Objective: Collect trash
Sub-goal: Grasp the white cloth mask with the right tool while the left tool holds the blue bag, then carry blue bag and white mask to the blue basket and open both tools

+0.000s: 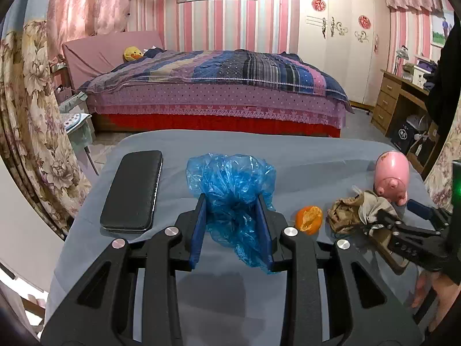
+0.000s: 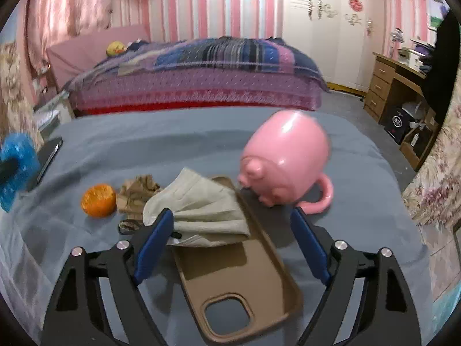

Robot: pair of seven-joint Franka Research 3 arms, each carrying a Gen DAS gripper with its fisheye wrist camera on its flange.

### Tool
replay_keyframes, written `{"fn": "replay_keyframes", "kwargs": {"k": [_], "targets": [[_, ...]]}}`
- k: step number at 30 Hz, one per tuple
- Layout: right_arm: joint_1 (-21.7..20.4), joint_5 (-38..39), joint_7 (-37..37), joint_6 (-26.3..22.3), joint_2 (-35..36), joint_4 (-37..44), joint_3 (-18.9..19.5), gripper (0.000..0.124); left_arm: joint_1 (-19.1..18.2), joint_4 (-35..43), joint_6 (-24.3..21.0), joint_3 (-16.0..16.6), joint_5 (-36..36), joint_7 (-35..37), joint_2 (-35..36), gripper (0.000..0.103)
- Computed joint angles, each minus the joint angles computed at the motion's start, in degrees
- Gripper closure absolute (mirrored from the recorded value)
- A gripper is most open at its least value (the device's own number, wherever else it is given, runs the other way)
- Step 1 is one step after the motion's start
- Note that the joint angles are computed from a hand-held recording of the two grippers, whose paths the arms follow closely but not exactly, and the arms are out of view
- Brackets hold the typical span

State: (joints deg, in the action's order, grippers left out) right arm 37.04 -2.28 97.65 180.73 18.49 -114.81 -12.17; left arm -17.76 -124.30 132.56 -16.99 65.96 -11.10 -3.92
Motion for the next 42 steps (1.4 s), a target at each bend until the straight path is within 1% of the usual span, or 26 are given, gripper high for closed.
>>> {"fn": "replay_keyframes", "kwargs": {"k": [1, 3, 4, 5, 6, 8, 9, 10, 11, 14, 17, 18, 19, 20, 22, 23, 25, 26, 27, 28, 31, 33, 37, 39, 41, 42], "targets": [[-2.0, 0.1, -0.8, -0.5, 0.5, 0.6, 2.3, 0.054, 0.0, 0.0, 0.0, 0.0, -0.1, 0.2, 0.0, 0.072], [-8.4, 4.1, -5.4, -1.5, 1.1, 1.3, 9.9, 0.072, -0.1, 0.0, -0.1, 0.0, 0.0, 0.3, 0.0, 0.072], [-10.2, 5.8, -7.3, -1.4, 1.2, 1.4, 12.1, 0.076, -0.1, 0.0, -0.1, 0.0, 0.0, 0.1, 0.0, 0.072], [-10.2, 5.8, -7.6, -1.0, 1.3, 1.3, 12.2, 0.080, -0.1, 0.0, 0.1, 0.0, 0.0, -0.1, 0.0, 0.072], [-9.9, 6.2, -8.3, -0.5, 1.4, 1.2, 12.0, 0.092, 0.0, -0.1, 0.3, 0.0, 0.0, -0.3, -0.1, 0.072], [-11.2, 7.7, -10.3, 0.7, 1.2, 0.7, 13.7, 0.104, -0.1, 0.1, 0.5, -0.1, 0.0, -0.5, 0.0, 0.072], [-11.5, 8.3, -11.1, 1.3, 1.1, 0.3, 14.1, 0.114, -0.2, 0.2, 0.4, -0.1, 0.0, -0.3, 0.0, 0.072], [-10.7, 9.3, -12.2, 2.0, 0.9, -0.3, 13.4, 0.116, -0.3, 0.5, 0.1, -0.3, 0.1, 0.0, 0.2, 0.072], [-8.3, 8.3, -11.3, 3.7, 0.2, -1.6, 10.6, 0.117, -0.4, 0.7, -0.1, -0.3, 0.2, 0.2, 0.3, 0.072], [-3.4, 9.7, -12.1, 7.5, -2.3, -5.5, 5.3, 0.118, -0.7, 1.2, -0.1, -0.3, 0.4, 0.3, 0.6, 0.072], [-1.8, 12.0, -14.7, 10.3, -6.1, -10.4, 3.2, 0.118, -0.9, 1.7, 1.0, -0.3, 0.7, -0.3, 0.9, 0.072], [-0.2, 13.2, -15.9, 10.6, -7.2, -11.6, 1.4, 0.118, -1.0, 1.9, 1.4, -0.3, 0.9, -0.5, 1.1, 0.072], [3.4, 15.4, -18.0, 11.3, -8.8, -13.5, -2.3, 0.118, -1.1, 2.4, 1.8, -0.4, 1.1, -0.7, 1.4, 0.072], [8.2, 18.9, -21.1, 12.0, -10.2, -15.1, -6.9, 0.118, -1.4, 2.9, 1.8, -0.5, 1.4, -0.7, 1.8, 0.072], [14.7, 26.3, -27.8, 13.1, -12.4, -17.2, -12.8, 0.118, -2.0, 4.1, 1.7, -0.7, 2.0, -0.7, 2.7, 0.072], [18.5, 33.2, -34.0, 13.9, -14.1, -18.5, -15.9, 0.118, -2.5, 5.1, 1.8, -0.9, 2.4, -0.8, 3.4, 0.072], [21.5, 42.6, -42.7, 14.3, -16.1, -19.0, -17.9, 0.118, -3.4, 6.5, 2.0, -1.0, 2.8, -0.8, 4.4, 0.072], [21.8, 47.4, -47.0, 14.9, -17.4, -19.5, -17.8, 0.118, -4.0, 7.6, 1.9, -1.1, 3.1, -0.6, 5.2, 0.072], [20.9, 50.7, -49.7, 15.9, -19.5, -21.0, -17.0, 0.118, -4.5, 8.5, 1.7, -1.1, 3.3, -0.3, 5.8, 0.072], [20.0, 50.7, -49.8, 16.1, -20.3, -21.6, -16.5, 0.118, -5.4, 9.9, 1.1, -1.3, 3.8, 0.2, 6.8, 0.072], [16.4, 55.3, -54.3, 18.2, -23.9, -24.7, -13.4, 0.118, -7.6, 12.9, 0.5, -1.2, 4.9, 1.2, 9.1, 0.072], [13.4, 59.3, -58.3, 19.5, -25.7, -26.0, -10.4, 0.118, -9.2, 15.1, -0.4, -1.1, 5.1, 2.6, 10.7, 0.072], [9.5, 59.5, -58.0, 21.7, -29.6, -29.4, -8.3, 0.118, -11.6, 17.6, -0.1, -0.4, 5.5, 3.3, 12.6, 0.072], [6.7, 62.1, -60.8, 23.8, -30.7, -30.4, -5.4, 0.118, -12.6, 18.9, 0.7, -0.2, 5.4, 4.0, 13.7, 0.072], [4.7, 62.8, -61.3, 24.9, -31.9, -31.4, -3.8, 0.118, -14.0, 21.0, -0.3, 0.1, 5.3, 5.6, 15.3, 0.072], [4.1, 61.6, -60.1, 24.8, -32.6, -32.3, -3.9, 0.118, -14.7, 21.8, -0.7, 0.2, 5.3, 6.3, 16.0, 0.072]]}}
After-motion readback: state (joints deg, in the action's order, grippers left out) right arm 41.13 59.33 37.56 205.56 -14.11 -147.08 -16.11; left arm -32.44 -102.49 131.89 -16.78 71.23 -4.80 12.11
